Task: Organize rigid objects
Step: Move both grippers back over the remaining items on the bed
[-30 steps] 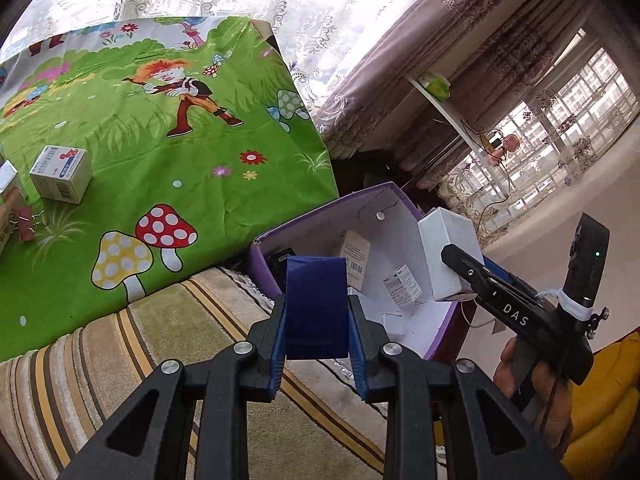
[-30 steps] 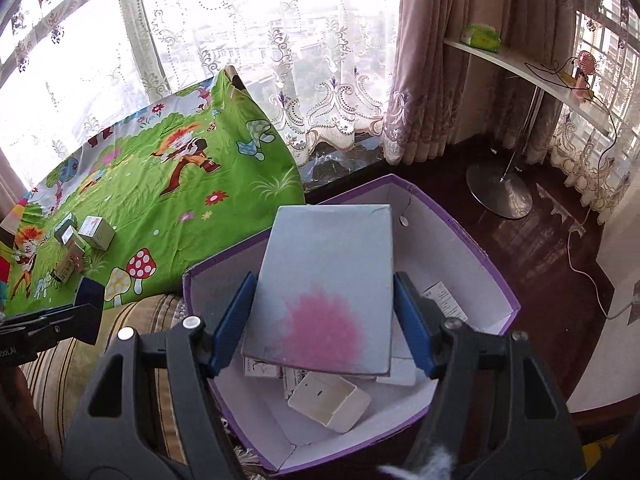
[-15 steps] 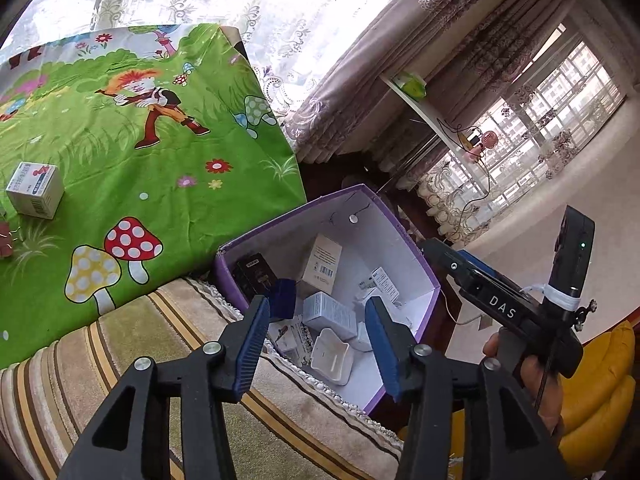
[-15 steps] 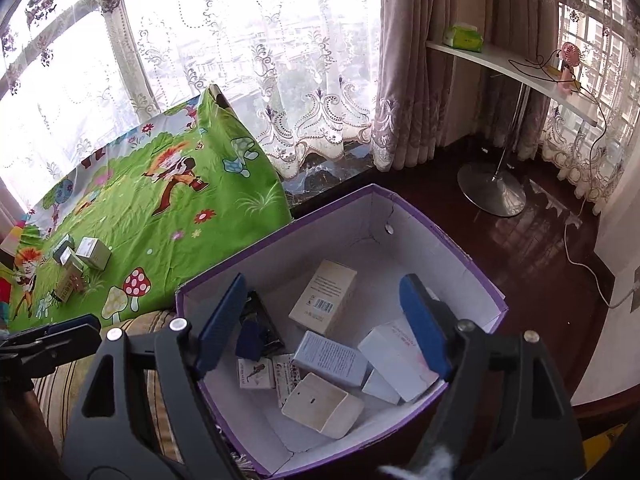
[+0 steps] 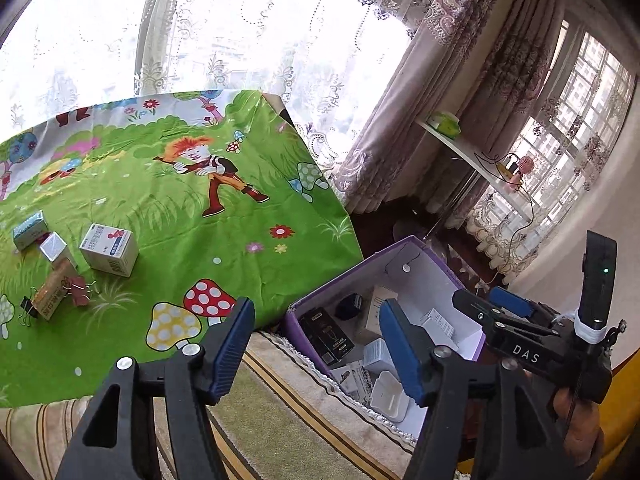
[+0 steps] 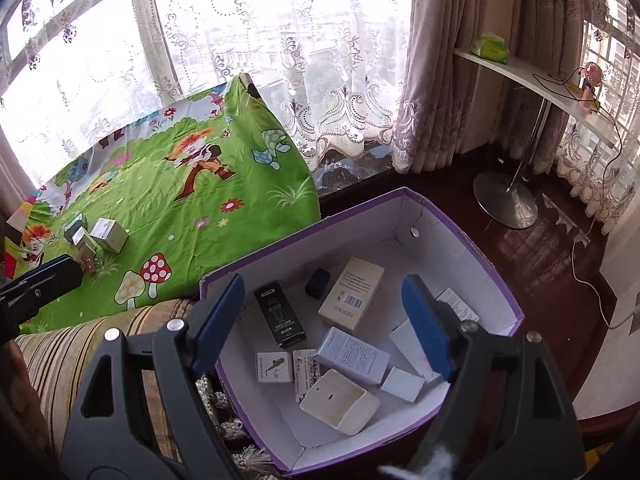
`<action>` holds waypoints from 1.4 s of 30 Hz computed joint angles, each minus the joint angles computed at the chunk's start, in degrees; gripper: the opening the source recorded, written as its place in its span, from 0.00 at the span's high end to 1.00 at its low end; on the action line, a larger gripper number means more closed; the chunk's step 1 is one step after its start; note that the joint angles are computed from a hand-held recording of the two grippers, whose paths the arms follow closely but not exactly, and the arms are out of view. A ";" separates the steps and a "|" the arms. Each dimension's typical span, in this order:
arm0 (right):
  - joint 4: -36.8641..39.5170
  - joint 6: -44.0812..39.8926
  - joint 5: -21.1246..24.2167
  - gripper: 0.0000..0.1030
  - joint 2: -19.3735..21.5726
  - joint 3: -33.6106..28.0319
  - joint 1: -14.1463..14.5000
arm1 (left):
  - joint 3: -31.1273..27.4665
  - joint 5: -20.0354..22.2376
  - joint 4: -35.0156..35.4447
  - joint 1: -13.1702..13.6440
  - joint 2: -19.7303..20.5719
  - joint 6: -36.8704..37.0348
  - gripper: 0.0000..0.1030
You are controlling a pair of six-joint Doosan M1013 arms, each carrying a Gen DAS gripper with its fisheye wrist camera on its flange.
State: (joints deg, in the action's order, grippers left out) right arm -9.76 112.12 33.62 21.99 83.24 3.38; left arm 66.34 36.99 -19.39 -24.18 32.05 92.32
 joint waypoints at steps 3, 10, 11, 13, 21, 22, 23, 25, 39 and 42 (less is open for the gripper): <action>0.80 -2.11 0.42 0.19 0.15 -0.48 0.58 | 1.07 -3.49 3.55 -0.12 -0.77 2.19 0.34; 1.66 -5.98 0.80 0.19 0.53 -1.72 2.00 | -0.52 0.02 6.81 2.27 -0.50 -0.08 0.32; 1.83 -6.38 0.87 0.19 0.62 -1.93 2.12 | -0.35 -0.15 6.77 2.81 -0.59 -0.14 0.32; 2.03 -7.06 0.96 0.19 0.77 -2.28 2.41 | 0.39 -1.33 5.87 4.01 -0.89 0.74 0.32; 3.52 -9.99 2.10 0.18 1.67 -4.13 3.39 | -0.55 -0.01 14.87 7.95 0.04 -3.83 0.33; 3.85 -10.57 2.12 0.18 1.77 -4.41 3.58 | -0.62 0.20 16.86 8.36 0.19 -4.96 0.33; 4.10 -11.07 2.21 0.18 1.91 -4.74 3.76 | -0.71 0.57 19.08 8.73 0.37 -6.06 0.33; 4.40 -11.91 2.39 0.18 2.27 -5.49 4.23 | -0.89 1.36 21.37 9.66 0.79 -7.89 0.33; 12.08 -23.83 6.32 0.18 7.08 -14.10 8.36 | -2.61 12.29 27.69 13.15 4.65 -12.54 0.50; 12.66 -25.58 7.72 0.18 8.44 -16.21 9.38 | -3.12 14.74 30.18 12.62 5.45 -11.41 0.53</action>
State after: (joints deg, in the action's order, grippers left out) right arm 2.91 86.54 41.34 30.43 67.03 12.76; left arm 63.22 51.73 10.78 -11.56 37.50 80.91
